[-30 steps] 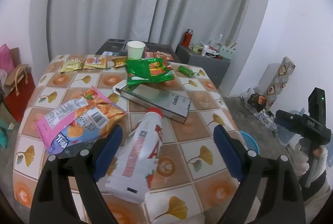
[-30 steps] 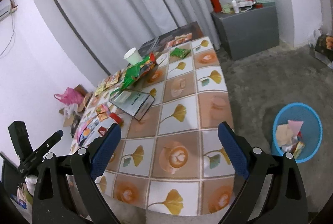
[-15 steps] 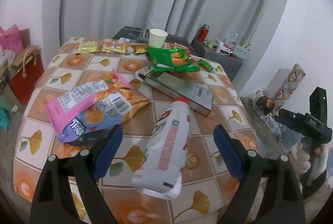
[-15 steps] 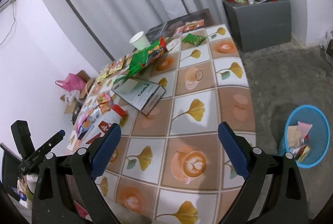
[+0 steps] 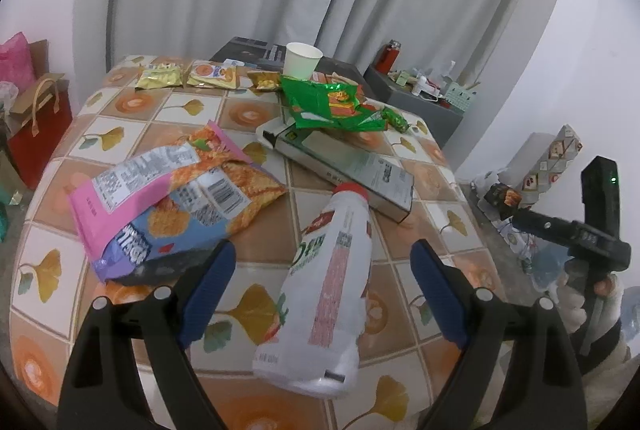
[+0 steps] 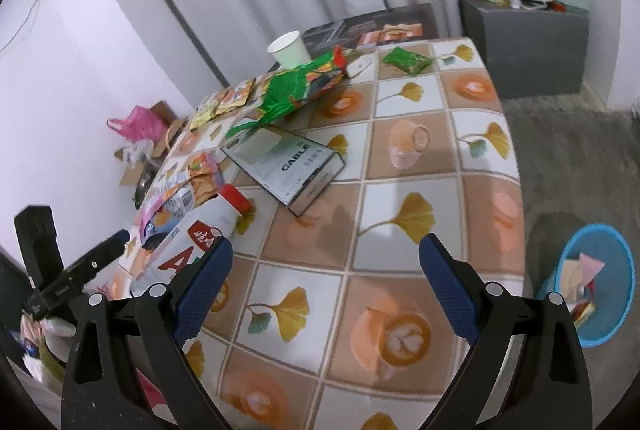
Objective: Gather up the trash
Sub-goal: 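Reach both grippers toward the white bottle and cable box on the table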
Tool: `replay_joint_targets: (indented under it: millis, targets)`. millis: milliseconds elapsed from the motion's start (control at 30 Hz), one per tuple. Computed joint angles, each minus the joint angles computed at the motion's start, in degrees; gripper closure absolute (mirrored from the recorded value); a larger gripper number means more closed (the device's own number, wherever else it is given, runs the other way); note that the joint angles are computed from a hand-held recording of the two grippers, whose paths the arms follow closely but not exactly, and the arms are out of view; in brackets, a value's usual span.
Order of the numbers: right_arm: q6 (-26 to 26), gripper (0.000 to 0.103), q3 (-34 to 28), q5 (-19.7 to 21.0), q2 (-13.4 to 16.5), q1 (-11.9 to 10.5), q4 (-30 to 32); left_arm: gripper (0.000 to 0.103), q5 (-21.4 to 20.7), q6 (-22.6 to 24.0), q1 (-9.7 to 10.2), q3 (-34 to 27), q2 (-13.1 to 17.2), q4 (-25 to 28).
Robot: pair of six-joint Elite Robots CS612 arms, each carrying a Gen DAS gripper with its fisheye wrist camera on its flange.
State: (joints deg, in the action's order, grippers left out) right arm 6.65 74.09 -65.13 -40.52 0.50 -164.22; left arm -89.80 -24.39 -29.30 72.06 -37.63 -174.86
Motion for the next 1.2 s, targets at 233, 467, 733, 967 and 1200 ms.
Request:
replay_joint_targets:
  millis: [233, 467, 733, 967, 1200]
  targets:
    - [-2.7, 0.013, -4.0, 0.4, 2.1, 0.9, 2.4, 0.016, -4.6, -0.1, 1.62, -7.0, 2.3, 0.8]
    - [-10.0, 0.013, -7.8, -1.2, 4.0, 1.8, 4.4, 0.016, -10.8, -3.7, 3.88, -22.5, 8.6, 10.2]
    - [-19.5, 0.011, -16.9, -0.5, 8.7, 2.3, 9.6, 0.018, -18.3, -12.8, 6.4, -48.4, 21.4, 30.0]
    - [-29.4, 0.01, -28.7, -0.1, 14.7, 3.5, 20.3, 0.018, -19.9, -16.3, 6.77, -55.8, 25.8, 35.5]
    - [-38.2, 0.01, -38.7, 1.1, 19.4, 4.7, 31.8, 0.018, -19.5, -14.6, 6.68, -48.9, 22.3, 32.5]
